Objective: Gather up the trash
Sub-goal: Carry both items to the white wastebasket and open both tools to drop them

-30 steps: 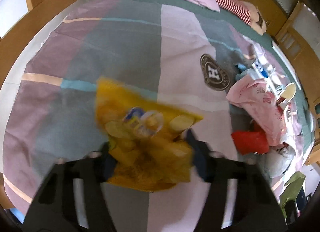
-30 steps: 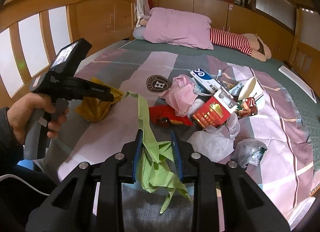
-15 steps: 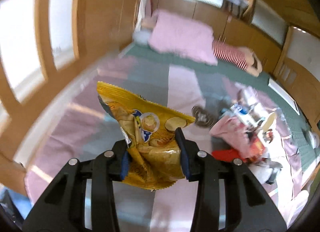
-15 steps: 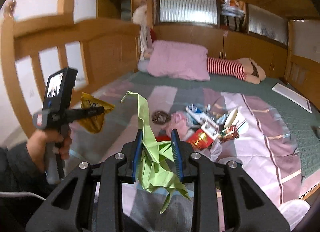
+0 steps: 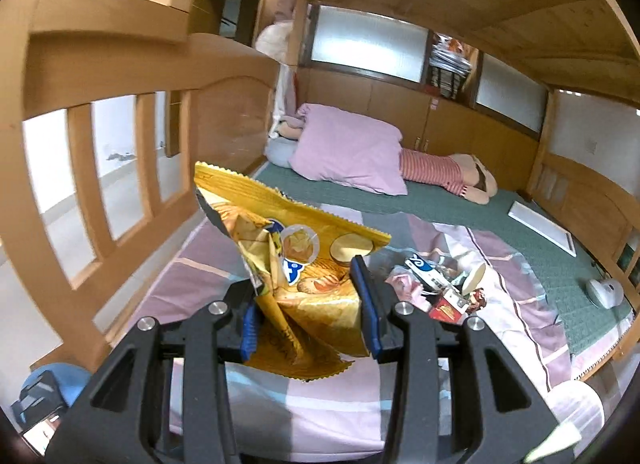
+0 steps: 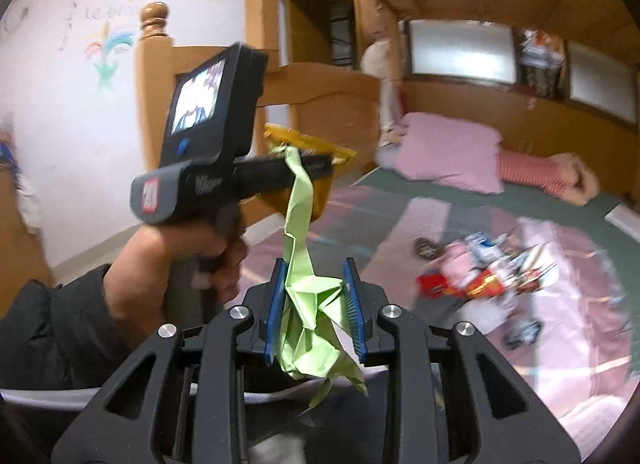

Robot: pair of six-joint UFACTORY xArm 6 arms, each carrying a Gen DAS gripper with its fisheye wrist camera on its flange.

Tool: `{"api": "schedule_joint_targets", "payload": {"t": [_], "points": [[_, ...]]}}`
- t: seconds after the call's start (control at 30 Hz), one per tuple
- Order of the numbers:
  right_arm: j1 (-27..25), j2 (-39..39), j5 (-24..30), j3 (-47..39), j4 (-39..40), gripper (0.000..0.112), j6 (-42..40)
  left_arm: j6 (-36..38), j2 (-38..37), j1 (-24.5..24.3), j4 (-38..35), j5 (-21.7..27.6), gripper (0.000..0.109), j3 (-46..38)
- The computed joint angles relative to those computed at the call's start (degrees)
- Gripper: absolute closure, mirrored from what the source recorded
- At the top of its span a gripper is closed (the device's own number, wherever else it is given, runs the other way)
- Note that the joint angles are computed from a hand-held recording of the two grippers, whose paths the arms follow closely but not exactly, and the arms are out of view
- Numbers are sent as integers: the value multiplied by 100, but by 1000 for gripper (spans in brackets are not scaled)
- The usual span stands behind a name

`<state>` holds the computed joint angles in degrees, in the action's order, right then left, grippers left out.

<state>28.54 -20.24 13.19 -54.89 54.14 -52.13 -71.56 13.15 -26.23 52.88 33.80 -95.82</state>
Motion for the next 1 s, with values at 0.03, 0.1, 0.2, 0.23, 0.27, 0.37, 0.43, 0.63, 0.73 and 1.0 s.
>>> {"api": "schedule_joint_targets", "payload": {"t": [0.03, 0.1, 0.2, 0.23, 0.27, 0.37, 0.43, 0.63, 0.73, 1.0], "points": [[41, -55, -16, 10, 210, 83, -244, -208, -29, -48, 130, 201, 68, 3], [179, -141, -265, 53, 435, 83, -565, -241, -132, -47, 153, 344, 68, 82], [111, -241, -367, 20, 661, 83, -688, -309, -237, -60, 168, 322, 68, 256], [64, -303, -496, 38, 669, 83, -667, -316, -241, -71, 182, 304, 68, 264], [20, -387, -573, 97, 554, 83, -544, -304, -268, -92, 186, 270, 68, 289], [-310, -773, -699, 317, 90, 83, 2, -150, -268, -188, 59, 118, 68, 248], [-568, -1092, -986, 657, -956, 83, 1078, -16, -297, -305, 30, 23, 68, 211], [-1949, -1785, -1050, 1611, -4553, 83, 4200, 668, 90, -718, -609, -361, 68, -271], [-2737, -1998, -424, 1839, -6348, 83, 5908, 1813, 391, -1008, -1680, -463, 68, -566], [-3590, -2622, 910, 2436, -8105, 83, 8022, 6601, 2032, -1893, -6396, -323, 68, -2375]]}}
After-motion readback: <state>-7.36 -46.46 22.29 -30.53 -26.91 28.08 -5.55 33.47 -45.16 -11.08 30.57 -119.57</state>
